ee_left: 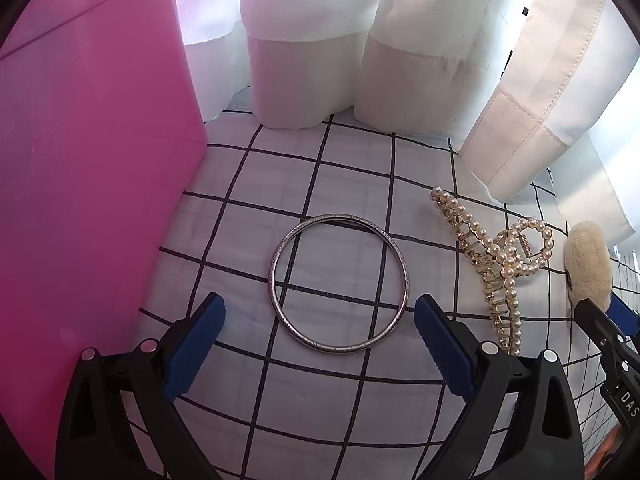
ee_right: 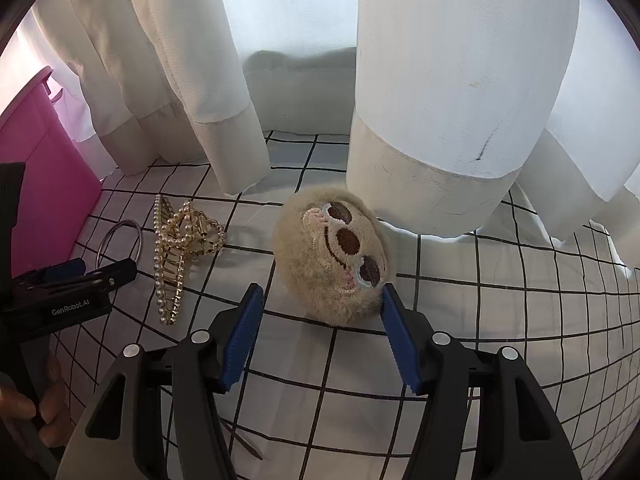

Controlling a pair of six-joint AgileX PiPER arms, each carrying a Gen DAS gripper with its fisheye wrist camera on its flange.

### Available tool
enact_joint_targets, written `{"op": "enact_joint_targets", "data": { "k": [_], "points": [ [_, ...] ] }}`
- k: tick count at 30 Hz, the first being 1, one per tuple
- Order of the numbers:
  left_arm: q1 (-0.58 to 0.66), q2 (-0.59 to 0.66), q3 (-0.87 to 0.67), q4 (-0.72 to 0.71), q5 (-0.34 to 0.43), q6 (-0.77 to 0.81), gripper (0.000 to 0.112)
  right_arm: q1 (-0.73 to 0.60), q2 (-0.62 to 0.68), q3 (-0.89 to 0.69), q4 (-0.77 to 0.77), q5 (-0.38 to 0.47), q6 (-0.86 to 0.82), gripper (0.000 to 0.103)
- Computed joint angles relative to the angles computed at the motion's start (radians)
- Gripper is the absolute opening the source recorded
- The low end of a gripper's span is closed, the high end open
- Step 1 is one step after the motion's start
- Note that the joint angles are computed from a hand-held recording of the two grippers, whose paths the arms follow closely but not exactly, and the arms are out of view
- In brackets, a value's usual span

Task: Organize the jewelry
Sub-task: 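Close left tool on silver bangle while right tool grips plush sloth head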

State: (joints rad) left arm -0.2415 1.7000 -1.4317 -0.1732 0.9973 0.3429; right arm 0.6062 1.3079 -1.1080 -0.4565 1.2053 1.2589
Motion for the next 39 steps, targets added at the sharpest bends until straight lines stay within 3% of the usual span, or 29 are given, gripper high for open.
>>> {"op": "enact_joint_targets", "data": {
  "k": [10,26,29,32,35,38,39],
  "points": [
    [-0.077,0.028,-0.004,0.067,-0.062,-0.083,0.098,-0.078,0.031,0.016,0.033,-0.023,-0.044,0.059],
    [-0.077,0.020,0.020,0.054,-0.104,-0.076,0.098,-0.103,0.140,-0.046,-0.013,-0.074,-0.062,0.061],
    [-0.070,0.024,0.009,0.047,-0.091,-0.065,0.098,-0.094,0.149,-0.054,-0.019,-0.084,-0.059,0.060],
    [-0.065,0.023,0.008,0.041,-0.085,-0.055,0.097,-0.073,0.154,-0.067,-0.025,-0.076,-0.056,0.051],
    [-0.057,0.004,0.031,0.030,-0.100,-0.041,0.092,-0.053,0.141,-0.059,-0.028,-0.072,-0.042,0.048],
    [-0.044,-0.023,0.056,0.003,-0.116,-0.008,0.070,-0.036,0.117,-0.044,-0.033,-0.066,-0.027,0.046],
    [-0.042,-0.025,0.057,0.000,-0.111,-0.003,0.069,-0.025,0.114,-0.043,-0.038,-0.062,-0.017,0.046]
  ]
}}
